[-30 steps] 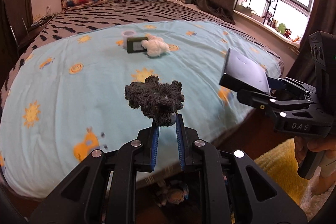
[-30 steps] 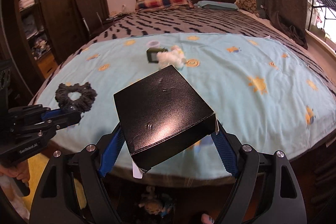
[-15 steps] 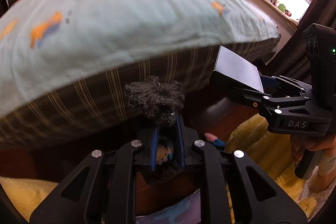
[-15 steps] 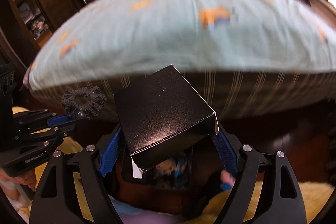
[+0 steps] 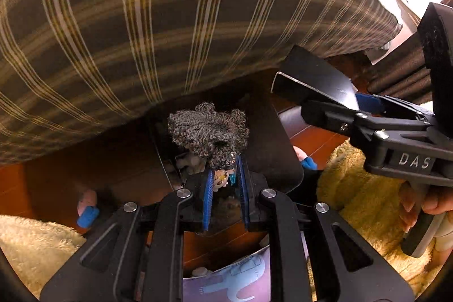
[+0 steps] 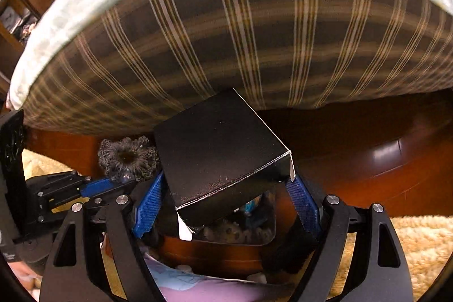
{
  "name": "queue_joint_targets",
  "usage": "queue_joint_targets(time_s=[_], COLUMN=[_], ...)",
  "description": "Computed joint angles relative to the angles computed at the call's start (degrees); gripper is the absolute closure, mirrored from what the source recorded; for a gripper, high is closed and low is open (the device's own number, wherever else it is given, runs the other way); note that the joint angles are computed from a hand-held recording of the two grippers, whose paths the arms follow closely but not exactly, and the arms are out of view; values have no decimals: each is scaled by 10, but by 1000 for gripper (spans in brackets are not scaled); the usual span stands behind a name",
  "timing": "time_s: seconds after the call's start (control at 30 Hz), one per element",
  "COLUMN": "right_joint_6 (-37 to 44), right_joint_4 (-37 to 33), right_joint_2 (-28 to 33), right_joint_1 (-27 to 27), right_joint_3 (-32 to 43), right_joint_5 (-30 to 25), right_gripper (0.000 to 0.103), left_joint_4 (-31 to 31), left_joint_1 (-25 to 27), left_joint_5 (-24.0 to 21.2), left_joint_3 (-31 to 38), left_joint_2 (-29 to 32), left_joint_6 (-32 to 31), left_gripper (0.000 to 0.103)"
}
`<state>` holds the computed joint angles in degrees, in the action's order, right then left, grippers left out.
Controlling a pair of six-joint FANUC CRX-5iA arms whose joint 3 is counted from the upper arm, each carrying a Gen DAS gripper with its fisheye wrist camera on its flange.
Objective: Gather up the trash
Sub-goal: 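Lower both tools to the bin and release the scrunchie and black box, then raise both tools back over the bed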
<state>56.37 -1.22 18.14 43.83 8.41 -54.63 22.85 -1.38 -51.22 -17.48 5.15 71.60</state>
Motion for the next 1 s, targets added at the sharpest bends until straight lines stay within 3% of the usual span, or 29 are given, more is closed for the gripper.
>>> queue_joint_targets(time_s=[0.27, 0.37, 0.63, 0.8, 1.0], right_joint_6=[0, 6, 0, -8, -23], right_joint_4=[-23, -30, -37, -45, 24], right_joint_2=[33, 41, 36, 7, -39], right_joint_1=[-19, -24, -43, -52, -39], right_joint_3=[36, 48, 51, 35, 20], right_joint_5=[-24, -30, -22, 0, 33], right_gripper=[18, 18, 13, 11, 8], left_joint_4=[-1, 0, -24, -41, -45], left_joint_1=[1, 2, -5, -1, 9], left_joint_5=[-21, -19, -23, -18, -7], left_joint_3=[13, 14, 30, 33, 42], left_joint_2=[39, 43, 39, 15, -27], left_joint_6=[-7, -12, 15, 27, 30], left_gripper=[86, 74, 59, 33, 17])
